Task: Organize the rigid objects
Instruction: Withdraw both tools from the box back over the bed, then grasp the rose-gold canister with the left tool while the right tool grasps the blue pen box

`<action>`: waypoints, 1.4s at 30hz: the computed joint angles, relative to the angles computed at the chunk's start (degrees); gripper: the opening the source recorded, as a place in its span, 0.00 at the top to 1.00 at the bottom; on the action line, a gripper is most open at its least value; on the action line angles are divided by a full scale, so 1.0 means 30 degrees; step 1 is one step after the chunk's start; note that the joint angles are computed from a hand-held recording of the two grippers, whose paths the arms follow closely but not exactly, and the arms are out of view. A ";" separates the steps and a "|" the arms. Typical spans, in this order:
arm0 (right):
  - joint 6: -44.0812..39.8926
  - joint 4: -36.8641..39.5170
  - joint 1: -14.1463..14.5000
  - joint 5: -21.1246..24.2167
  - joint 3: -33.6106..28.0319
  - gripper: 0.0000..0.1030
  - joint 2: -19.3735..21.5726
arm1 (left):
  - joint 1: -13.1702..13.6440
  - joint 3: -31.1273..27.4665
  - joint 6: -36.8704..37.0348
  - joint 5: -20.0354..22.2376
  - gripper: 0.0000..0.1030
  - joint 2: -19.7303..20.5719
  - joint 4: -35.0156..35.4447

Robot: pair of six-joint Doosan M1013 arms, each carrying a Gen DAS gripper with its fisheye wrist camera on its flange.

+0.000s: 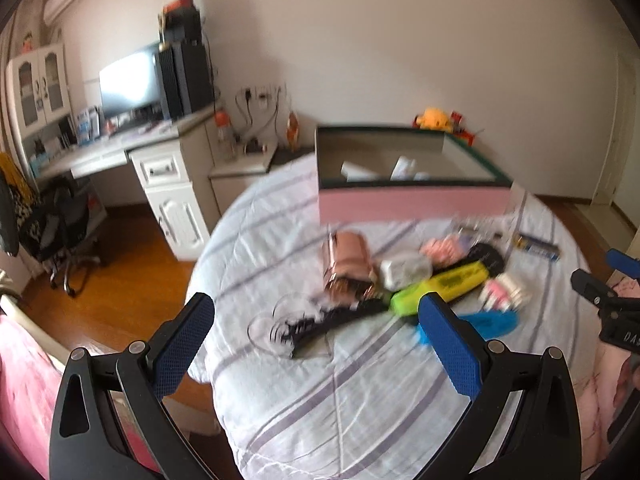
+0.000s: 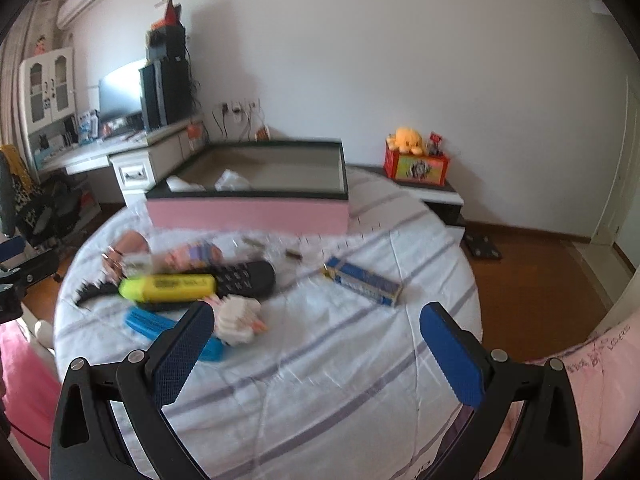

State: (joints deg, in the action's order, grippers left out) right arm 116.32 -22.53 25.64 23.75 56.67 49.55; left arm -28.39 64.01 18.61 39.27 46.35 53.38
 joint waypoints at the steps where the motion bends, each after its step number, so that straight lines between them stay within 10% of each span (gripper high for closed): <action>1: -0.0164 0.0217 -0.0030 0.0171 -0.0100 0.00 0.0082 | 0.0055 -0.0122 0.0312 0.0084 0.00 0.0128 -0.0455; 42: -0.3236 0.2891 -0.1074 0.4829 -0.6182 0.00 0.3599 | 0.1421 -0.7491 0.8072 0.2844 0.02 0.4391 -0.7716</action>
